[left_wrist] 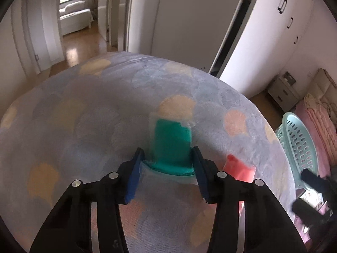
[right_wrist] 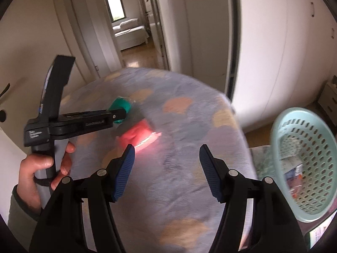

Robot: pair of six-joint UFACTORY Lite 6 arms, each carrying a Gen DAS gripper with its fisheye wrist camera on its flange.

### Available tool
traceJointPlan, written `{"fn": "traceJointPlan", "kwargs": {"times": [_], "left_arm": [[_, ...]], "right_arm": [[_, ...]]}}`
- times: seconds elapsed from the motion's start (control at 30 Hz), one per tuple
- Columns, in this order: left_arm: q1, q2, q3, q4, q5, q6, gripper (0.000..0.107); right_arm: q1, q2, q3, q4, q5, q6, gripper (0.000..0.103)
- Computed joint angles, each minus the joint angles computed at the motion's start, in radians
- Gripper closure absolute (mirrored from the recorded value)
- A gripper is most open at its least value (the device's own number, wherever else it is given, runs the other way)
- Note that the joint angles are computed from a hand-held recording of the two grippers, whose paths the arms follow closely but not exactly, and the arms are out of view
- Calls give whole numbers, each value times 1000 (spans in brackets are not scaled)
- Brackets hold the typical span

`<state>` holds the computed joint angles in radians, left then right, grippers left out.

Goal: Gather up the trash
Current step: 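Grasp the green packet with the left tool while the right tool grasps the red packet, then carry both packets over the teal basket and open both tools to drop them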

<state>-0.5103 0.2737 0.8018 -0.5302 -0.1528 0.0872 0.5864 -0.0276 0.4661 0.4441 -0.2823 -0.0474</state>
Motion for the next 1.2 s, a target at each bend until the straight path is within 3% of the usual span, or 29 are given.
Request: {"fn": "traceJointPlan", "kwargs": {"times": [0.2, 0.4, 0.63, 0.83, 0.97, 1.2], "left_arm": [[73, -160, -208, 83, -99, -106, 63], [184, -156, -289, 460, -222, -473, 63], [138, -152, -277, 284, -222, -324, 63], [157, -151, -283, 360, -233, -390, 63], [149, -154, -284, 324, -231, -354, 63], [125, -180, -296, 238, -242, -271, 63]], "right_arm": [[51, 237, 172, -195, 2, 221, 43], [86, 413, 335, -149, 43, 205, 43], [130, 519, 464, 173, 24, -99, 43], [151, 544, 484, 341, -10, -268, 43], [172, 563, 504, 528, -47, -427, 63], [165, 503, 423, 480, -71, -352, 68]]}}
